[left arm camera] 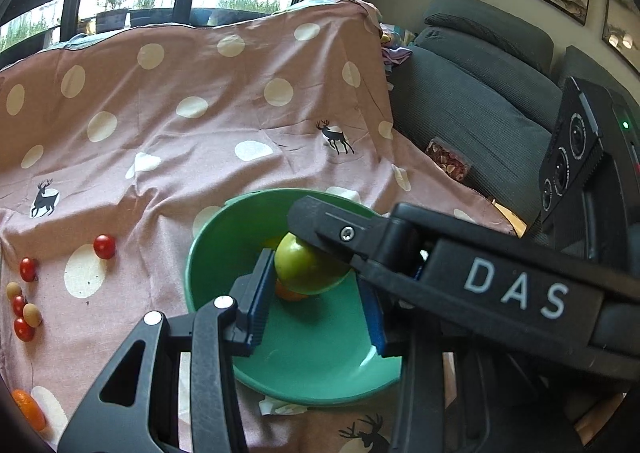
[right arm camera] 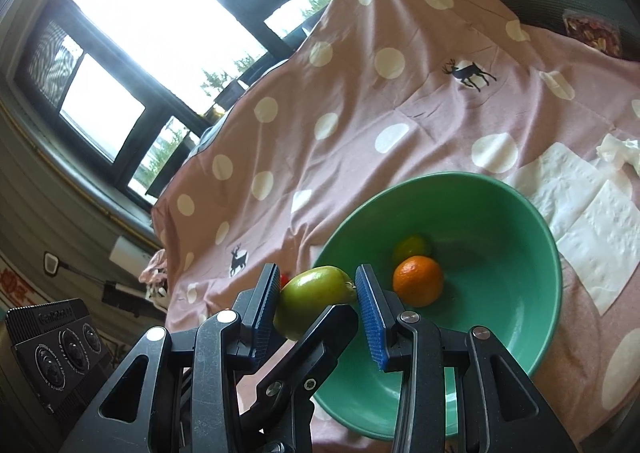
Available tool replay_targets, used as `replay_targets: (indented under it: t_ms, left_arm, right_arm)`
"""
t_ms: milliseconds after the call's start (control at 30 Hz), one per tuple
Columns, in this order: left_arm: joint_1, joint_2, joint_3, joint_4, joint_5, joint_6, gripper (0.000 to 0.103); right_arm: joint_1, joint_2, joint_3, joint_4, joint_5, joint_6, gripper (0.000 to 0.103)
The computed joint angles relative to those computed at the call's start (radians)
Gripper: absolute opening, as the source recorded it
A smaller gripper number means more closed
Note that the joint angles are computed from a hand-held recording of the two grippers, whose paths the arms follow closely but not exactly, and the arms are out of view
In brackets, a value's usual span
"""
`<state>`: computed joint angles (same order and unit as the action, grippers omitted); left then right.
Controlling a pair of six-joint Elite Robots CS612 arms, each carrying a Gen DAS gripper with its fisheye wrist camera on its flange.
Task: Organize fruits
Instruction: 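Lower the green-yellow fruit into the bowl and open the right gripper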
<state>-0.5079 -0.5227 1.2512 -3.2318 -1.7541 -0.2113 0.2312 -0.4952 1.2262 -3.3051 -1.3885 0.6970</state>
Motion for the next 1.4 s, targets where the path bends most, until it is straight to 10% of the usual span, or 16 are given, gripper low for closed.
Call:
replay_targets:
  t_ms: [1400]
  left_arm:
    - [0.014,0.056,-0.087,0.137,-0.134,-0.041,0.039]
  right_arm:
    - [-0.011,-0.003,-0.01,0.184,-0.04,0.021,0.042]
